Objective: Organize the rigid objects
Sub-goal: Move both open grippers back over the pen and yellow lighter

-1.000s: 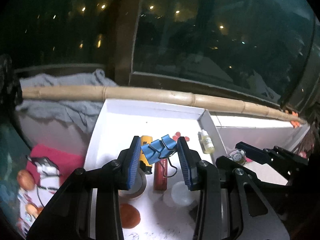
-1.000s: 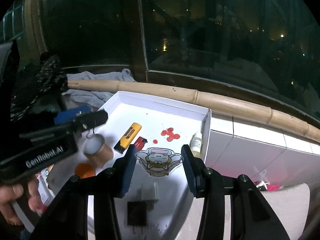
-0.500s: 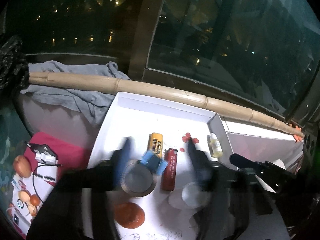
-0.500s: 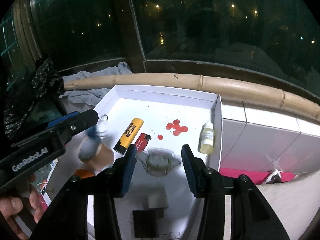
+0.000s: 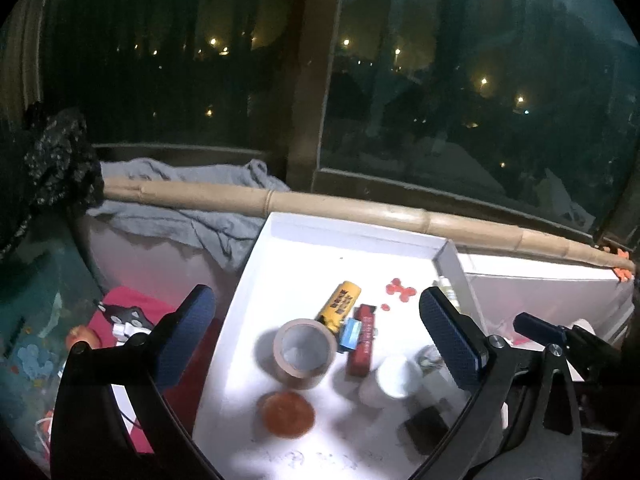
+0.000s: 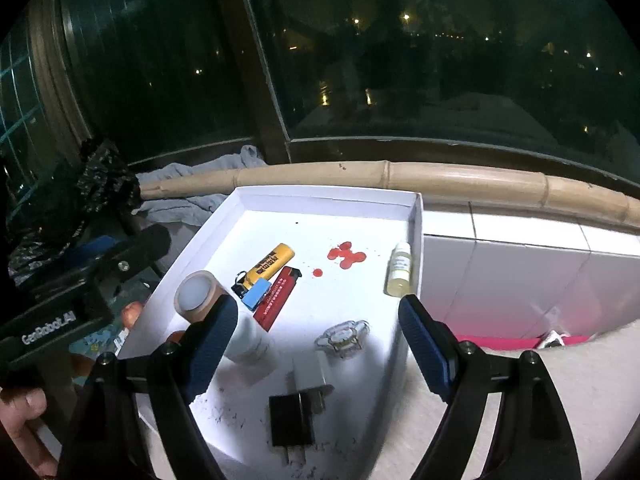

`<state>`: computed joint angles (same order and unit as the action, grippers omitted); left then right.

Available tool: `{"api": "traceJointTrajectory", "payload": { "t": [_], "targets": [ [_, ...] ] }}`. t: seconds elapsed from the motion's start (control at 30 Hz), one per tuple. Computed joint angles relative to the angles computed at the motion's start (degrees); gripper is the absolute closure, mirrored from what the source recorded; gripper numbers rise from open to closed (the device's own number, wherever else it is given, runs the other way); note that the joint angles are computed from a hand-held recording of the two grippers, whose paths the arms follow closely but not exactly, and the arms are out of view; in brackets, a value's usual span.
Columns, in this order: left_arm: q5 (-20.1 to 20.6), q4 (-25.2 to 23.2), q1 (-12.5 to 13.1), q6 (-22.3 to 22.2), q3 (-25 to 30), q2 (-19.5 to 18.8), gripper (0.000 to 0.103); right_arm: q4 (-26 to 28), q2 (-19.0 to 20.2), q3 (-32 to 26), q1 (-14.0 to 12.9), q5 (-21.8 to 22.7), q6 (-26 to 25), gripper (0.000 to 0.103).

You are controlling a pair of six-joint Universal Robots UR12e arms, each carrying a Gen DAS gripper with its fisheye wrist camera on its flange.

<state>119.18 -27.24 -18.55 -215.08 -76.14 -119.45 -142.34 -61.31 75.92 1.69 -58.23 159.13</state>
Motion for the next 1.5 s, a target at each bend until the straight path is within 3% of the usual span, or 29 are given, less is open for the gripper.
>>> {"api": "traceJointTrajectory", "payload": {
  "t": [0.23, 0.33, 0.47, 0.6, 0.77, 0.97, 1.07, 1.2, 1.27, 1.37, 1.5],
  "targets": [
    [-1.81, 6.04, -2.29, 6.55, -0.54, 0.29, 0.0, 0.61, -0.87, 0.49, -2.92, 2.51, -0.66, 0.02],
    [-3.93, 9.32, -2.93, 6.58, -2.5, 1.0, 0.0, 2.07, -0.95, 0.5, -4.64, 1.46, -1.81, 0.02],
    [-5.75, 10.66, -3.44, 2.62, -5.12, 1.94, 0.0, 1.12, -0.85, 1.41, -5.44, -6.23, -6.68, 0.02],
    [-5.82, 9.04, -4.03, -0.36, -6.16, 2.29, 0.0, -4.87, -0.69, 4.23, -4.12, -16.9, -15.04, 0.02],
    [-5.37, 7.11, -5.13, -2.51, -6.54, 2.33, 0.0, -5.83, -0.42, 5.64, -2.41, -18.67, -21.73, 0.02],
    [-3.71, 6.24, -6.61, -2.75, -6.29, 2.03, 0.0, -5.74, -2.76, 9.66, -2.77, -13.98, -34.47, 0.021],
    [-4.02, 6.71, -7.26, -2.64, -6.18, 1.77, 0.0, -2.05, -4.8, 11.81, -4.27, -9.39, -40.96, 0.021],
    [-4.4, 6.13, -8.45, -1.0, -5.26, 0.96, 0.0, 7.0, -7.7, 13.88, -6.73, -4.22, -49.36, 0.021],
    [-4.49, 4.97, -9.03, -0.28, -4.61, 0.46, 0.0, 7.89, -8.19, 14.22, -7.91, -1.76, -49.86, 0.021],
    [-6.81, 2.8, -9.66, -0.56, -3.99, -0.22, 0.0, 11.54, -7.25, 11.08, -10.57, 3.63, -44.74, 0.021],
    [-9.51, 0.26, -10.6, 0.11, -2.72, -1.39, 0.0, 12.9, -4.84, 6.6, -12.67, 4.67, -42.23, 0.021]
  ]
}}
